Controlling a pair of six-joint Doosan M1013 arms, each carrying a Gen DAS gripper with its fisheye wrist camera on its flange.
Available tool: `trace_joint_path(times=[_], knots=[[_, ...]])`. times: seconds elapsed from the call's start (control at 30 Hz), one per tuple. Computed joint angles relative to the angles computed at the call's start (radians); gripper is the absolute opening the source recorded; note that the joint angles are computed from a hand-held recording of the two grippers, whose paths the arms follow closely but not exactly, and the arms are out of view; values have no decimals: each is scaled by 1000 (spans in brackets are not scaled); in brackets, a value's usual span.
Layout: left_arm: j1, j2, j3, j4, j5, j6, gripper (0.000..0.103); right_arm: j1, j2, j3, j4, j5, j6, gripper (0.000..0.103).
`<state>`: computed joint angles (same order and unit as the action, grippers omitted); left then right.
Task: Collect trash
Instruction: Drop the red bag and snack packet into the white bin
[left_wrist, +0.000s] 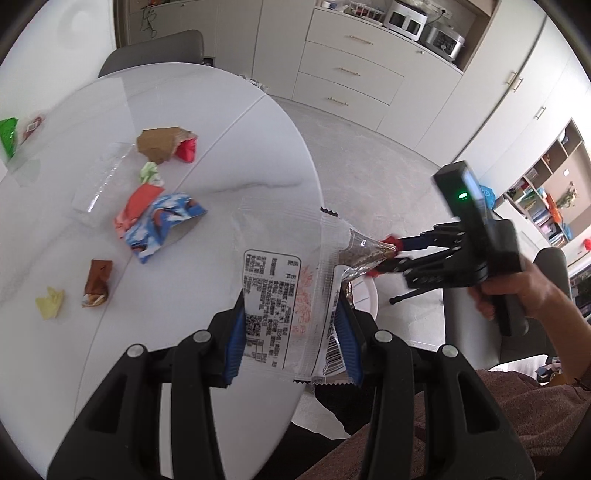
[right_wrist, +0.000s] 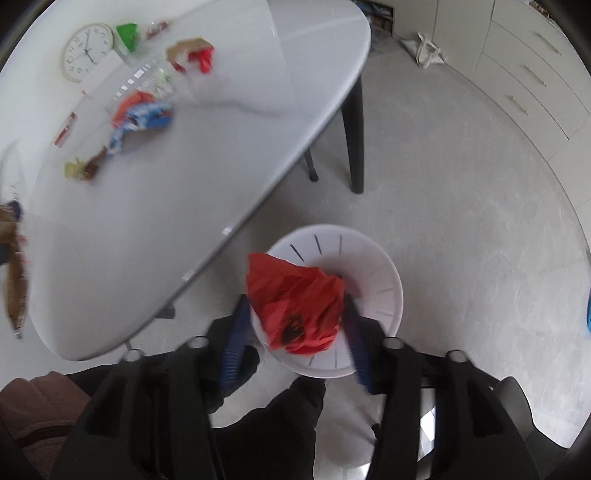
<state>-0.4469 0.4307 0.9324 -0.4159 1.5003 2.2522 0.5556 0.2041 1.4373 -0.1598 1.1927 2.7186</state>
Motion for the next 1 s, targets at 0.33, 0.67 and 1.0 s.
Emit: trace_joint_path(times=[0.33,0.67,1.0], knots=[[-89,-20,54,30,-4,0,43,13,-79,74,-91,37,129,92],[-169,-7,92,67,3,-54,51,28,-145,75,-211,97,216,97],[-199,-20,117,128,-54,-164,92,31,-168,85,-236,93,215,97]])
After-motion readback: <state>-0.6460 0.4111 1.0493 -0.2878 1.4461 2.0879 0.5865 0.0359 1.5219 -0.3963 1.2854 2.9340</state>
